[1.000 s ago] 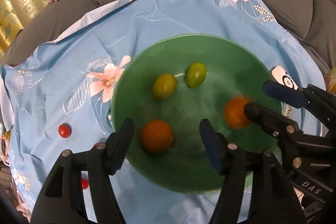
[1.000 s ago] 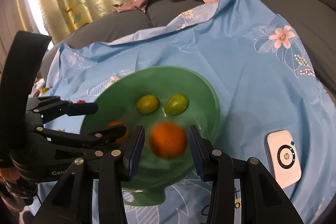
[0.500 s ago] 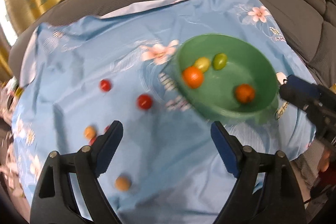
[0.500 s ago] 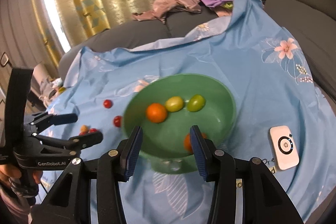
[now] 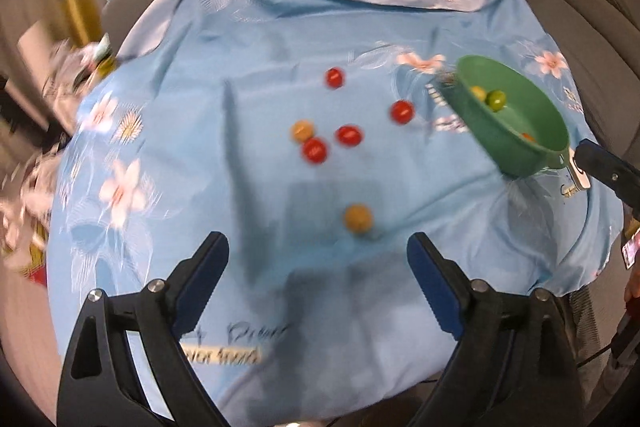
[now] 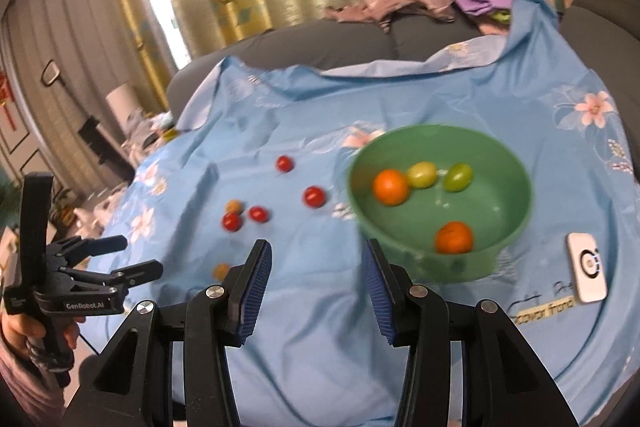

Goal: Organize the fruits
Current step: 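Open both tools to release the oranges and withdraw from the basin, then grasp a small tan round fruit with the right tool while the left tool grasps the other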

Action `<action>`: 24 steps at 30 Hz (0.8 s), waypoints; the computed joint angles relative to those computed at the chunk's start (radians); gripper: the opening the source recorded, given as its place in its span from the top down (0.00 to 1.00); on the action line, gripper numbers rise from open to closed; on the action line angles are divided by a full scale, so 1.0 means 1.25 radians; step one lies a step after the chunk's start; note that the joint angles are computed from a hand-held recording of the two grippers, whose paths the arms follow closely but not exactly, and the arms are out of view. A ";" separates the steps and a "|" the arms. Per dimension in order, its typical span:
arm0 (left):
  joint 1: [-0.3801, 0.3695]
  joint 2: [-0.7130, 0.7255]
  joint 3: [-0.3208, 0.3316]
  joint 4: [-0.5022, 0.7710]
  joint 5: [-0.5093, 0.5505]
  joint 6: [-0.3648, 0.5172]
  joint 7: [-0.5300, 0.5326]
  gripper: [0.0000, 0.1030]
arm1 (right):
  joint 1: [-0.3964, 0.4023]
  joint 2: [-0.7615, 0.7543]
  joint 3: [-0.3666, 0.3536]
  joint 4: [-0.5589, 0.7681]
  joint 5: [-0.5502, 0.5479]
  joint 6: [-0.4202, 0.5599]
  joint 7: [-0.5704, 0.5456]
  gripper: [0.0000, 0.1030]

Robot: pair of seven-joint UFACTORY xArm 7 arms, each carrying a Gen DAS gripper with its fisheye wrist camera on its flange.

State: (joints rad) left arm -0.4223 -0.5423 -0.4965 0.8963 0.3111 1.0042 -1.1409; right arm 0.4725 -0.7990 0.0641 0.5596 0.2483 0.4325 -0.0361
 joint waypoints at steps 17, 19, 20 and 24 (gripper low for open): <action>-0.049 -0.275 -0.053 -0.182 -0.102 0.018 -0.095 0.12 | 0.165 0.035 0.041 -0.019 0.056 0.033 -0.040 0.54; -0.049 -0.286 -0.057 -0.193 -0.111 0.022 -0.097 0.12 | 0.170 0.071 0.050 -0.005 0.055 0.035 -0.050 0.54; -0.050 -0.288 -0.055 -0.197 -0.113 0.022 -0.094 0.12 | 0.173 0.091 0.052 0.004 0.056 0.035 -0.056 0.54; -0.045 -0.292 -0.037 -0.219 -0.115 0.009 -0.070 0.12 | 0.171 0.205 0.055 0.067 0.077 0.019 -0.069 0.54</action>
